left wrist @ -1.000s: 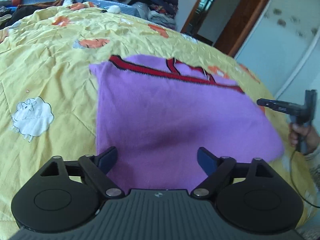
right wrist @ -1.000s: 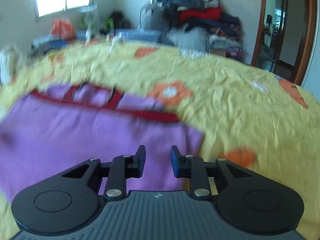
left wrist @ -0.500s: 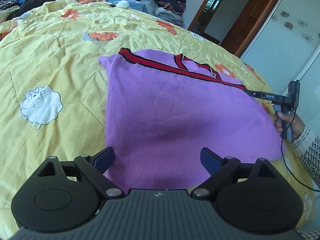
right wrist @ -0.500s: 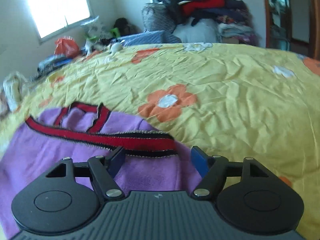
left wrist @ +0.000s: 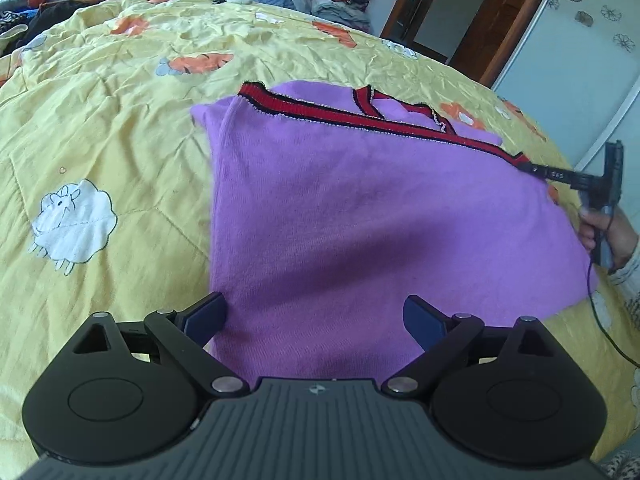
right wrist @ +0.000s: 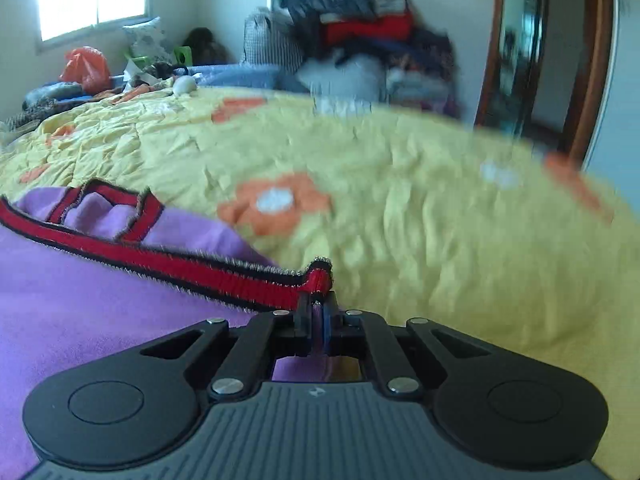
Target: Fold small clothes
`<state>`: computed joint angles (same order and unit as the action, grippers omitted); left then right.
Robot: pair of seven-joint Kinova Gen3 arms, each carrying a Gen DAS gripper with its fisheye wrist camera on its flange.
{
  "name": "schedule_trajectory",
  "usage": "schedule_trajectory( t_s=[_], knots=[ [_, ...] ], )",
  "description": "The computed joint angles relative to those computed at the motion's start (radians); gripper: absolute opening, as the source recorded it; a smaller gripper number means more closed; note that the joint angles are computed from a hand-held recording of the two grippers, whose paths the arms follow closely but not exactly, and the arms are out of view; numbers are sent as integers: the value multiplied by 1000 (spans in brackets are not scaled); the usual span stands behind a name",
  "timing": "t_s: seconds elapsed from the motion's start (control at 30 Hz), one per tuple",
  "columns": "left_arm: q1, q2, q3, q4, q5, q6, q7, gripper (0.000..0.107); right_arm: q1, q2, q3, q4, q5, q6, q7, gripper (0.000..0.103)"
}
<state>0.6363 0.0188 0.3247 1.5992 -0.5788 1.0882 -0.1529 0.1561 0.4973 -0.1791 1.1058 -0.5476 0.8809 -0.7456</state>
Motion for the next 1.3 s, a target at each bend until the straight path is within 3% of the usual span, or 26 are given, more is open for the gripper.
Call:
schedule_trajectory(
  t_s=[0.1,0.17,0.2,0.27,0.4,0.5,0.57,0.63,0.73,0.83,0.9,0.93,1.0,1.07,1.1,1.17,1.3],
  knots=[
    [4,-15,2,-7,1,25,37,94,-41,-14,42,-8,15,6,-33,12],
    [-4,-38,7,6,3,-2,62,94,-19,-46,42,-7,3,50,-34,57],
    [-6,-46,16,8,-6,-8,76,95,19,-78,23,22,-28,65,-10,63],
    [-11,-56,33,15,-21,-26,84,96,112,-128,1,73,-109,133,21,63],
    [-19,-53,48,29,-36,-68,88,97,236,-219,49,213,-227,280,106,63],
    [-29,-16,37,8,8,-65,23,93,320,-266,1,328,-246,301,166,63],
    [-3,31,35,-31,8,9,-31,90,308,-311,-3,402,-206,245,219,5],
    [84,72,2,-72,-32,90,-99,90,227,-377,58,444,-136,164,273,5],
    [191,120,-47,-142,-32,212,-173,90,95,-429,173,488,-105,54,260,28],
    [178,132,10,-205,-67,273,-131,92,71,-475,173,513,-206,12,330,33],
    [218,143,-20,-223,-148,242,-57,101,66,-447,131,502,-277,44,344,63],
    [246,154,-57,-226,-183,208,-20,102,36,-431,122,497,-291,40,333,71],
    [245,210,-90,-275,-202,190,18,102,-52,-408,114,499,-269,5,276,71],
    [204,284,-76,-343,-157,207,1,87,-127,-395,114,501,-197,-13,237,71],
    [205,307,-72,-358,-143,211,-11,86,-154,-410,124,529,-170,-42,241,71],
    [263,339,-77,-370,-162,269,-56,90,-153,-436,141,585,-163,-51,266,71],
    [397,343,-150,-363,-157,338,-22,103,-87,-495,190,641,-203,34,348,71]
  ],
)
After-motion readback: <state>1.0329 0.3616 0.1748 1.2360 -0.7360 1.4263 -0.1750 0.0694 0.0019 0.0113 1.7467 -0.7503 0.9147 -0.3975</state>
